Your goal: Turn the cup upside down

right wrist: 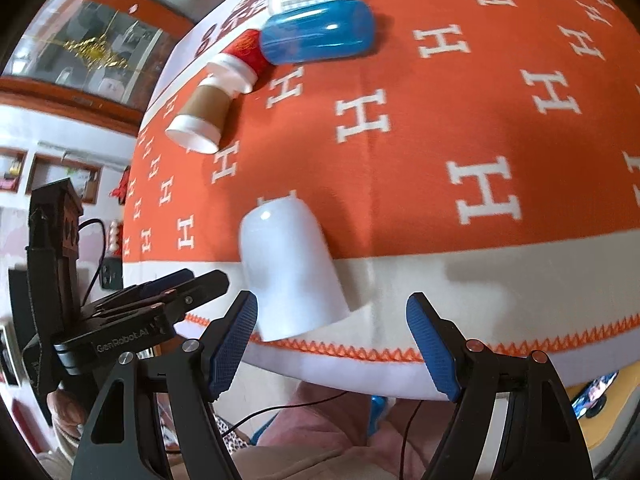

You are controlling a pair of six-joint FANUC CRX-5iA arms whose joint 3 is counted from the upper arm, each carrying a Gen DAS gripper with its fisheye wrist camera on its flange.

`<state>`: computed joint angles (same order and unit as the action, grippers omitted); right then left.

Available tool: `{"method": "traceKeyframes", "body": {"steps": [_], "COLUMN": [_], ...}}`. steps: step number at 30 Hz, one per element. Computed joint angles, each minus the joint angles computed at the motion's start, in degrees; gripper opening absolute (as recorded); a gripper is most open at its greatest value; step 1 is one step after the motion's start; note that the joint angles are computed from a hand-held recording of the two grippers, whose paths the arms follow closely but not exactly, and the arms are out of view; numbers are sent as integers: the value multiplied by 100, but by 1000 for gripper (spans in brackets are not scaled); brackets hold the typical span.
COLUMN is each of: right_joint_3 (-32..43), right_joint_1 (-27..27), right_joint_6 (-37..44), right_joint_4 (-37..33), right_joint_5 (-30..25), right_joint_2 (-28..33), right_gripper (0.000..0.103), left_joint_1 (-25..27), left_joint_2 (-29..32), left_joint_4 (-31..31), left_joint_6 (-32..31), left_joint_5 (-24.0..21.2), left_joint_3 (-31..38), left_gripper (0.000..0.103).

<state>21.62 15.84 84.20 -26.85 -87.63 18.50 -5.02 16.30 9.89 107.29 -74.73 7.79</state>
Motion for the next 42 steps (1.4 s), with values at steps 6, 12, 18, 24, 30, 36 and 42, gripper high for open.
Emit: {"method": "traceKeyframes", "body": {"steps": [6,12,18,24,30,36,42], "right_joint_3": [801,1630,2263,2353,1426,-201,-1757], "right_joint_1": [58,147,224,405,443,576,709], "right_joint_6": [427,636,666,965,1263,1255,1726], "right_joint_4": [-228,-480,-680,-404,-308,-178,-597], "right_joint_5": [-718,-1437,-1851,-1790,-369,1929,4026], "right_joint_2": [588,1356,1963,2002,1106,44,-801], "right_gripper": [79,79,79,66,65,65,65], "left_joint_1": [144,295,478,531,479,358,312], "left_joint_2": [-353,-784,-1044,-1091,-1095,-1072,-1089], "left_joint_4": [-102,-439,-523,-473,-647,-1060,-1324], "left_joint_6": [-61,66,142,172,224,741,1035], "left_joint_5": [248,561,652,746,944,1320,1580], "left_joint_3": [-330,-720,-1107,-1293,-1181,-1009,-999], "left_gripper": [66,66,66,66,66,66,66]}}
